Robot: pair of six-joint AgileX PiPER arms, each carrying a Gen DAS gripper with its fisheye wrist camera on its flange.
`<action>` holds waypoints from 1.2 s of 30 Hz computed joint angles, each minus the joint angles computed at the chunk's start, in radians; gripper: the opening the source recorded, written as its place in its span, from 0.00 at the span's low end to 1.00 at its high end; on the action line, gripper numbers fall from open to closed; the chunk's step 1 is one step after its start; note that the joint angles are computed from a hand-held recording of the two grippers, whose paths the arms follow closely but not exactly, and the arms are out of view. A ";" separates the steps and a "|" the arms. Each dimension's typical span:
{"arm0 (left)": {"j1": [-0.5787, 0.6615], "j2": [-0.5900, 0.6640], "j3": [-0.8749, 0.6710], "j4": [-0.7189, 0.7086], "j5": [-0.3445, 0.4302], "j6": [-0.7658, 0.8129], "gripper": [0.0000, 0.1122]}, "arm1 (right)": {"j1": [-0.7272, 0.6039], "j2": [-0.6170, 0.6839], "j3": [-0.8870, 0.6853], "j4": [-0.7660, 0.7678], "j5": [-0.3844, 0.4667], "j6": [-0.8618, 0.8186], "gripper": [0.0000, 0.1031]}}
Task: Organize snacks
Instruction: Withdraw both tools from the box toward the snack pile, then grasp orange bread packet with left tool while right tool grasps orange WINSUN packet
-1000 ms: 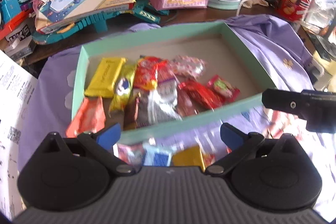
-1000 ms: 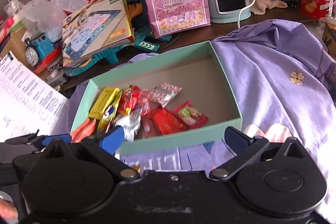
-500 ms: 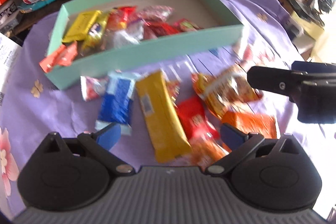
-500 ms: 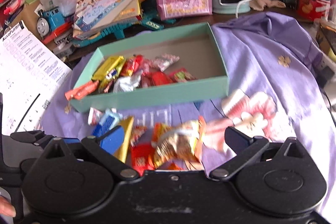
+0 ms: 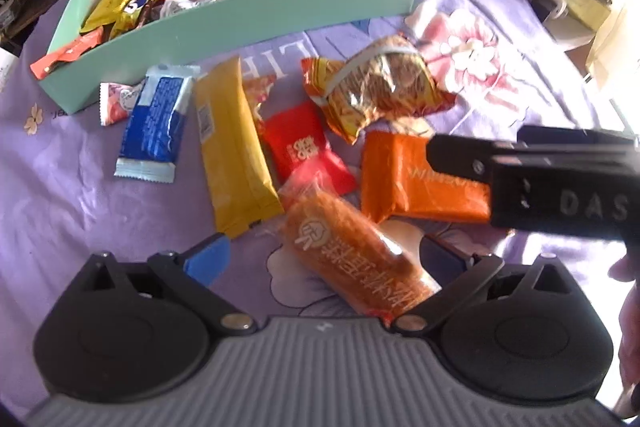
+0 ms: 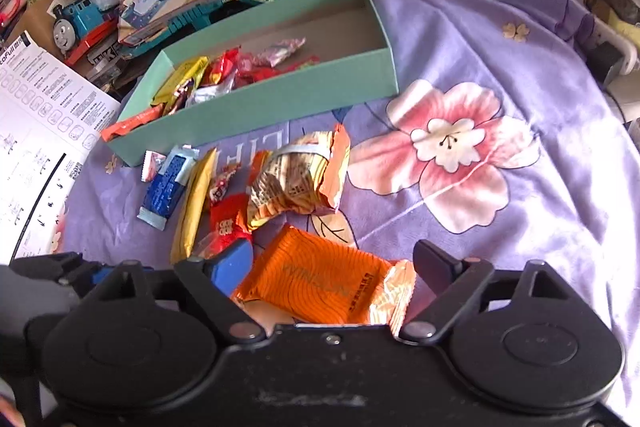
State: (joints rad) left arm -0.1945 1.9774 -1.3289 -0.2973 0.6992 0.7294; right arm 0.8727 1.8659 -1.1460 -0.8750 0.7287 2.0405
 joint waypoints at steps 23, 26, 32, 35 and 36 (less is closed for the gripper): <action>0.149 0.027 -0.015 -0.051 -0.004 0.156 0.91 | 0.050 0.123 -0.150 0.187 0.059 -0.153 0.69; 0.158 0.036 -0.031 -0.069 0.014 0.172 0.90 | 0.047 0.107 -0.134 0.179 0.045 -0.170 0.68; 0.195 0.060 -0.045 -0.061 -0.027 0.164 0.90 | 0.025 0.057 -0.080 0.141 0.016 -0.187 0.68; 0.213 0.088 -0.086 -0.070 -0.009 0.163 0.85 | 0.009 0.065 -0.083 0.139 -0.012 -0.223 0.68; 0.216 0.096 -0.101 -0.073 0.001 0.160 0.82 | 0.003 0.078 -0.100 0.148 -0.016 -0.252 0.69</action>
State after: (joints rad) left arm 0.0220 2.0738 -1.4298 -0.3699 0.7003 0.8896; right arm 0.8753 1.9437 -1.2457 -0.7272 0.7127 1.7885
